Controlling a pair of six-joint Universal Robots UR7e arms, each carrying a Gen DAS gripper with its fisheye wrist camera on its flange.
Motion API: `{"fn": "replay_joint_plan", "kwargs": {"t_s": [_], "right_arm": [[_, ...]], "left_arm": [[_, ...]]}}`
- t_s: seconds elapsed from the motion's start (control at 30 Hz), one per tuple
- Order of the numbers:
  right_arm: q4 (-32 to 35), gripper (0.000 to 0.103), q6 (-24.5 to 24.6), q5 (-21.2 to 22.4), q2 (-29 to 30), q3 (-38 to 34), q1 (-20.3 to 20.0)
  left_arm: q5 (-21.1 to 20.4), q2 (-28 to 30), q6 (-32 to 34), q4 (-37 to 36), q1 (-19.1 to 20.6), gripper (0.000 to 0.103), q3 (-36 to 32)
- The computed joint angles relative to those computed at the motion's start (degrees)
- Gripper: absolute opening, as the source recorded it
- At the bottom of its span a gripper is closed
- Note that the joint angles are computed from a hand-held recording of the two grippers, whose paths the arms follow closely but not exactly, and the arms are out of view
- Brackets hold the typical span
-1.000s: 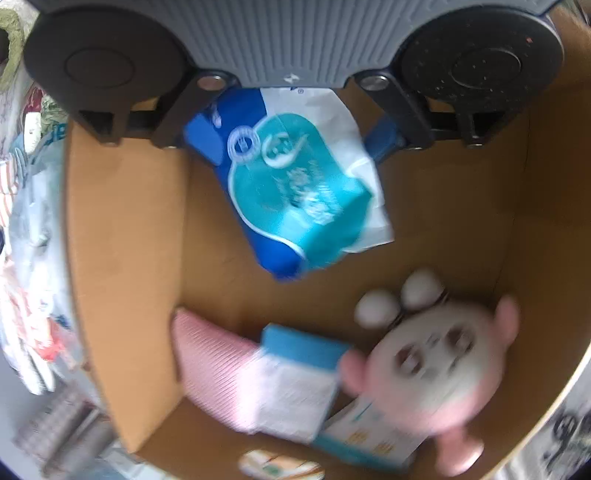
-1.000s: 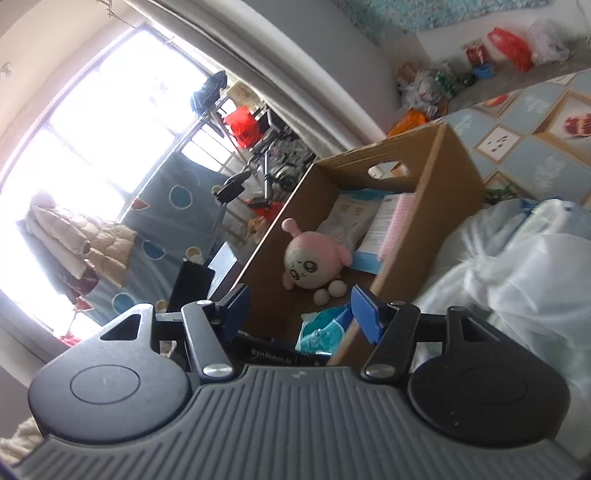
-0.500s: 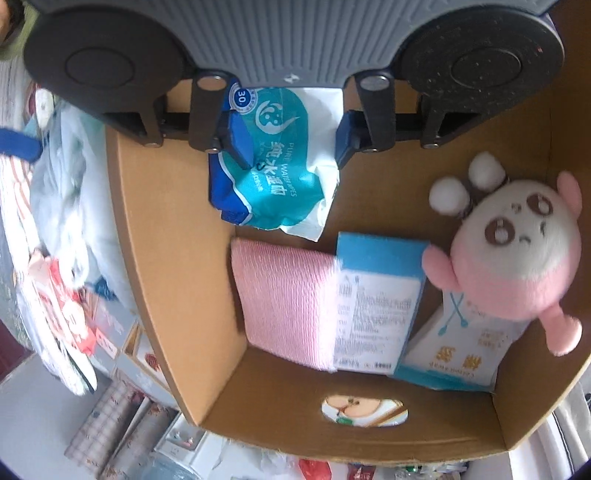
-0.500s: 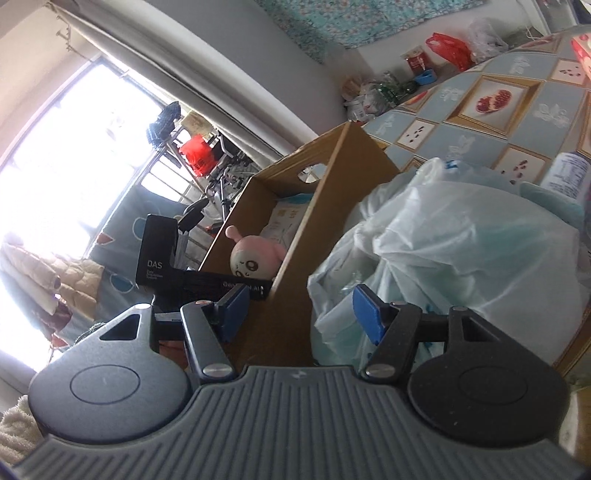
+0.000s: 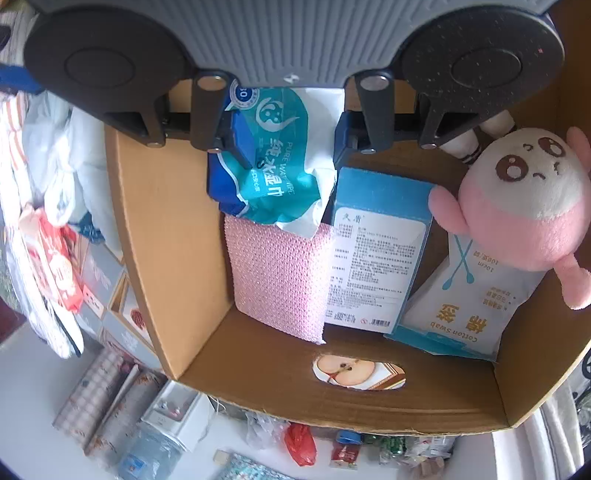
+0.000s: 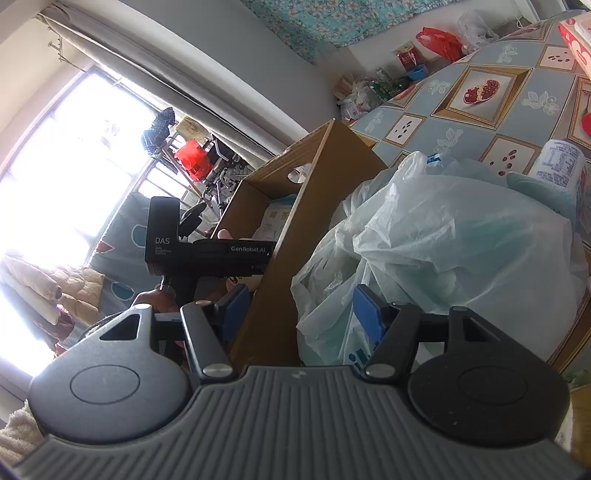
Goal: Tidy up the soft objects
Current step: 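Push the packet flat beside the pink pouch with the left gripper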
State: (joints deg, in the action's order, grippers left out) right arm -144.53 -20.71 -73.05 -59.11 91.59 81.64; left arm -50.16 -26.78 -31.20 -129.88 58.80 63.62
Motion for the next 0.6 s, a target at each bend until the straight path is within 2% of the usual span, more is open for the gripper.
{"fn": "replay_joint_plan", "kwargs": {"t_s": [0.17,0.33,0.37,0.4,0.47,0.6], "right_arm": [[-0.2,0.063,0.1,-0.1,-0.1,0.4,-0.2],[-0.7,0.068,0.3,0.0,-0.8,1.3,-0.6],[-0.8,0.070,0.4,0.0,-0.9,1.5,-0.7],[-1.1,0.072,0.3,0.1,-1.1,1.9,-0.8],[-1.7,0.074,0.0,0.7,-1.8,2.8,-1.1],[-3.2,0.076,0.4,1.7,-3.2,4.9,-2.0]], "left_arm": [[1.9,0.3,2.4,-1.7,-0.5,0.049,0.7],[3.9,0.0,1.5,2.4,-1.7,0.062,0.5],[4.0,-0.6,1.0,2.5,-1.9,0.068,1.1],[3.8,-1.6,0.6,0.8,-2.1,0.076,2.8],[3.0,-3.6,0.7,-3.2,-2.7,0.083,6.1],[4.7,-7.0,-0.3,-7.0,-5.1,0.083,11.2]]}}
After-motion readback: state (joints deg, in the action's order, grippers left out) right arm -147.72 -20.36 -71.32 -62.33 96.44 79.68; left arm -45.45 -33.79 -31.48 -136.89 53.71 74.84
